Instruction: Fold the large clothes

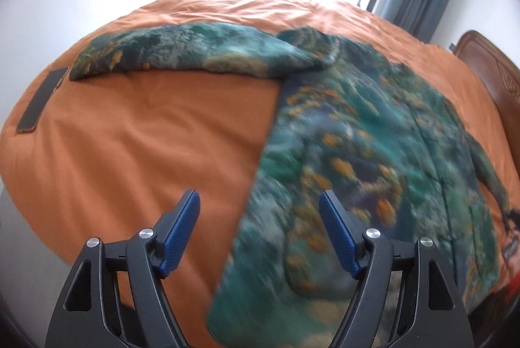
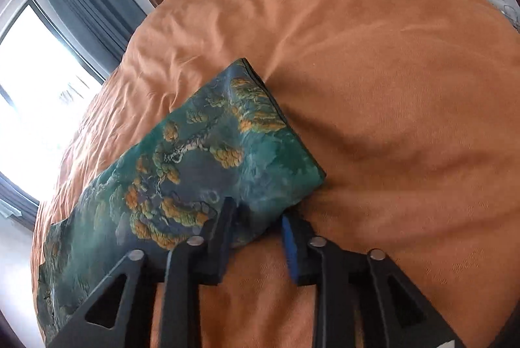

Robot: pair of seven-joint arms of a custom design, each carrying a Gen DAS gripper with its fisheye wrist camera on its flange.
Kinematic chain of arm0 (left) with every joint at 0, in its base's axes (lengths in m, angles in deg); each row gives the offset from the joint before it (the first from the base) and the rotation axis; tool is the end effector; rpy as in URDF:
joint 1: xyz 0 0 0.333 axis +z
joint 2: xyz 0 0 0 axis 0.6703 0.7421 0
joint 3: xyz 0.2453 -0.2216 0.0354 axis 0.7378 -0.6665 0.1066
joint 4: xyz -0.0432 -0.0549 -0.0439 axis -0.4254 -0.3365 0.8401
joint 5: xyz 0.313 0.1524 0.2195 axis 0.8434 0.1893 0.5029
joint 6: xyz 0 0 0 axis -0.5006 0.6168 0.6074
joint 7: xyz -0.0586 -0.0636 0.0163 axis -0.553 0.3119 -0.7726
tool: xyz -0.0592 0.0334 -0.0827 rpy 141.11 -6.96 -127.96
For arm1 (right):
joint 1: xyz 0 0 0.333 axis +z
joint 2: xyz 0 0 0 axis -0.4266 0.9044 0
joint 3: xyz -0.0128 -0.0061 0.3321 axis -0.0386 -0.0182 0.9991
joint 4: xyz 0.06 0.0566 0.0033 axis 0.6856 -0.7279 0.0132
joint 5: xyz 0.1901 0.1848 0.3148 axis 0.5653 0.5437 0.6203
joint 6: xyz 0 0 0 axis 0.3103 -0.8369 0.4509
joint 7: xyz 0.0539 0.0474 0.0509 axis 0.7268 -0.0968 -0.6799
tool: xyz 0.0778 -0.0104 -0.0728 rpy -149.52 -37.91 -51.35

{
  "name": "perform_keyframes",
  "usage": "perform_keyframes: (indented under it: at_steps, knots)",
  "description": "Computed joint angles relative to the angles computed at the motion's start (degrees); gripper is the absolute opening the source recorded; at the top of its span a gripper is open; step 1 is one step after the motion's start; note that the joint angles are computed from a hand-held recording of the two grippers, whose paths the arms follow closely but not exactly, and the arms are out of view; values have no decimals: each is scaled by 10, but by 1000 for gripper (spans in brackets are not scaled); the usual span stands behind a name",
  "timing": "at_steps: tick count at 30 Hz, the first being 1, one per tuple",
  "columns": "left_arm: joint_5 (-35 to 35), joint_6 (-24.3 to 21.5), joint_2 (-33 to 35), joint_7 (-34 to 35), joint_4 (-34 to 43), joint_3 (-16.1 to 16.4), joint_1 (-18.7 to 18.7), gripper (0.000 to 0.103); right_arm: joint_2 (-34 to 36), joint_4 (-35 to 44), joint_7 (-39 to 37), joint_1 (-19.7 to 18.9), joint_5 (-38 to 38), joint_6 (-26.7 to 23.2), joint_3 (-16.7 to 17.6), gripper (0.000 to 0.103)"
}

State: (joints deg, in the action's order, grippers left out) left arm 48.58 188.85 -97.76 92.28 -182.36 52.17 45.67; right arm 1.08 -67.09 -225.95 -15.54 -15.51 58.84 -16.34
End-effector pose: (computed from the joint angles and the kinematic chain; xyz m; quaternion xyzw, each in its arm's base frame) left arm 0.5413 -0.0173 0.5753 -0.7129 0.6113 -0.2888 0.1861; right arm 0.5759 0.1251 0.4768 -0.1762 0.9126 -0.2317 0.2871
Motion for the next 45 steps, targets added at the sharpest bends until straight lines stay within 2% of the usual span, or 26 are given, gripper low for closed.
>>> perform_keyframes:
  at_steps: [2,5,7,10,13,15,17,19,20,21,23,26,28,29,31,32,33,35,36,37,40,42,45]
  knots:
    - [-10,25,24,-8,18,12,10,78,-17,-1,10,11,-28,-30,13,45]
    - [-35,54,79,-21,68,31,29,82,-30,14,-48,35,-41,-54,37,46]
    - [7,60,132,-61,123,37,49,82,-38,17,-95,54,-42,-61,52,46]
    - [52,23,218,-139,225,59,64,82,-38,25,-134,85,-46,-53,76,47]
    - [61,-12,283,-240,297,87,73,82,-21,36,-146,113,-35,-31,89,47]
    - [28,5,298,-283,303,88,88,82,-2,53,-160,130,-18,-23,92,47]
    - [-32,41,302,-280,295,71,110,80,12,67,-169,150,1,-32,96,47]
    - [-57,33,308,-253,306,59,121,26,19,77,-172,166,13,-41,96,47]
    - [-53,5,312,-233,319,56,123,8,24,81,-164,171,12,-45,94,47]
    - [-18,1,306,-253,315,72,107,8,29,84,-157,176,11,-45,92,47]
    - [53,24,269,-310,272,99,78,7,33,86,-150,186,10,-49,89,47]
    - [169,48,210,-418,199,119,52,8,44,96,-149,195,-2,-51,84,47]
    - [219,25,220,-432,205,114,56,12,49,97,-156,198,-3,-47,80,47]
    - [228,7,229,-429,217,109,59,16,52,97,-161,199,1,-42,78,47]
    - [221,3,224,-421,212,103,68,24,53,98,-161,200,4,-46,75,47]
    - [236,14,212,-435,198,103,67,37,49,96,-150,202,-6,-49,74,47]
    - [255,26,195,-447,180,103,66,59,42,91,-133,205,-25,-53,74,47]
    - [322,43,156,-478,144,96,64,75,35,90,-121,211,-46,-85,79,52]
    - [352,52,140,-483,130,88,66,76,33,91,-121,213,-47,-106,83,60]
    - [370,56,126,-470,120,77,67,77,31,90,-121,216,-46,-125,86,62]
    - [390,69,75,-409,81,41,67,88,24,83,-132,213,-32,-130,87,62]
    - [377,81,40,-356,56,21,59,98,23,84,-146,208,-22,-134,86,62]
    - [302,89,20,-258,51,6,26,99,24,101,-167,203,-21,-147,85,62]
